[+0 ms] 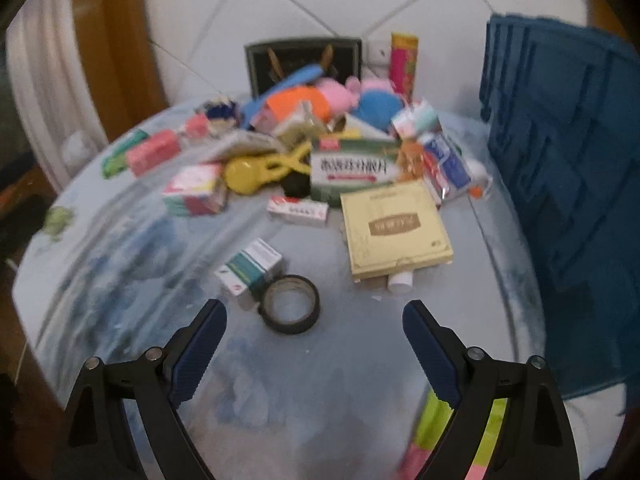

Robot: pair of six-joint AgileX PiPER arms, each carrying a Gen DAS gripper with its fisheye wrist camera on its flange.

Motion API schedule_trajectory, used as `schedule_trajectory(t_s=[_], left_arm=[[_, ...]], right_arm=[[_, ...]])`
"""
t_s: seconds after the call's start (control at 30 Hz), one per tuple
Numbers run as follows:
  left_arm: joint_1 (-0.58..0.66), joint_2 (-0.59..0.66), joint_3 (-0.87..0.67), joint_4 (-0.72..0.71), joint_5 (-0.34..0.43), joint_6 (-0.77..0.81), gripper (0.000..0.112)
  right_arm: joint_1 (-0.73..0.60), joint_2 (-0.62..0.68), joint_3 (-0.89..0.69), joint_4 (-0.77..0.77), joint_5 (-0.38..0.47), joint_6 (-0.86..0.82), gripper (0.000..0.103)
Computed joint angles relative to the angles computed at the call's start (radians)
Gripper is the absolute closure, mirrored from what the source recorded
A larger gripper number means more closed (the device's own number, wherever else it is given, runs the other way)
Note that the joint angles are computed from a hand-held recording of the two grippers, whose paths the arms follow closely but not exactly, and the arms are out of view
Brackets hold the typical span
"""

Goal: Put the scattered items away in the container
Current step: 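Withdraw both grippers from the crate back over the table items, then grasp the Estazolam Tablets box with the left gripper while the right grasps the tape roll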

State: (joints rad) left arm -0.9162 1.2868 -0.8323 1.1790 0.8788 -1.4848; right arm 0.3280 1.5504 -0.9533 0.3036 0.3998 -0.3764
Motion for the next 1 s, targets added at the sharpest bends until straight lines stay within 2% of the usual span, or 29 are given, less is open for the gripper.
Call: schedule_trajectory(t_s=[0.1,0.2,0.33,0.47,0.53,0.57,0.63,0.7,0.77,0.8,0.83,0.9,1.0], left_arm=[[0.064,-0.017,0.038,0.008,-0.103,0.027,0.009],[0.121,0.005,0.049,0.012,-0.172,0.049,0.009],[0.191,0.065,0.042,0.024,-0.272,0.040,0.009],[0.226,0.136,0.020,0.023,-0.333,0.033,0.009],[0.234,0.176,0.000,0.010,-0.346,0.047,0.009],[0.238,0.193,-0.008,0.004,-0.354,0.054,0.009],[0.247,0.222,-0.021,-0.002,-0.376,0.064,0.009],[0.256,0.253,-0.038,-0.010,-0.398,0.076,0.009],[0.268,0.294,-0.064,-0.027,-0.426,0.099,0.009],[0.273,0.320,-0.082,-0.037,-0.440,0.114,0.009],[0.277,0.346,-0.102,-0.058,-0.447,0.139,0.009],[0.279,0.384,-0.137,-0.095,-0.453,0.182,0.009],[0.278,0.430,-0.177,-0.113,-0.465,0.199,0.009]], right_arm=[[0.027,0.090,-0.041,-0.140,-0.020,0.172,0.017],[0.044,0.152,-0.067,-0.235,-0.044,0.287,0.021],[0.055,0.219,-0.105,-0.317,-0.048,0.368,0.026],[0.041,0.291,-0.148,-0.264,-0.029,0.308,0.036],[0.035,0.317,-0.163,-0.254,-0.025,0.291,0.038],[0.031,0.332,-0.174,-0.241,-0.017,0.275,0.044],[0.033,0.343,-0.183,-0.260,-0.023,0.278,0.048],[0.035,0.346,-0.194,-0.247,-0.020,0.247,0.063],[0.052,0.341,-0.191,-0.323,-0.023,0.291,0.073],[0.057,0.335,-0.185,-0.353,-0.022,0.305,0.083],[0.054,0.330,-0.180,-0.347,-0.019,0.292,0.089],[0.031,0.314,-0.161,-0.291,-0.022,0.243,0.092],[-0.027,0.287,-0.131,-0.098,-0.018,0.075,0.092]])
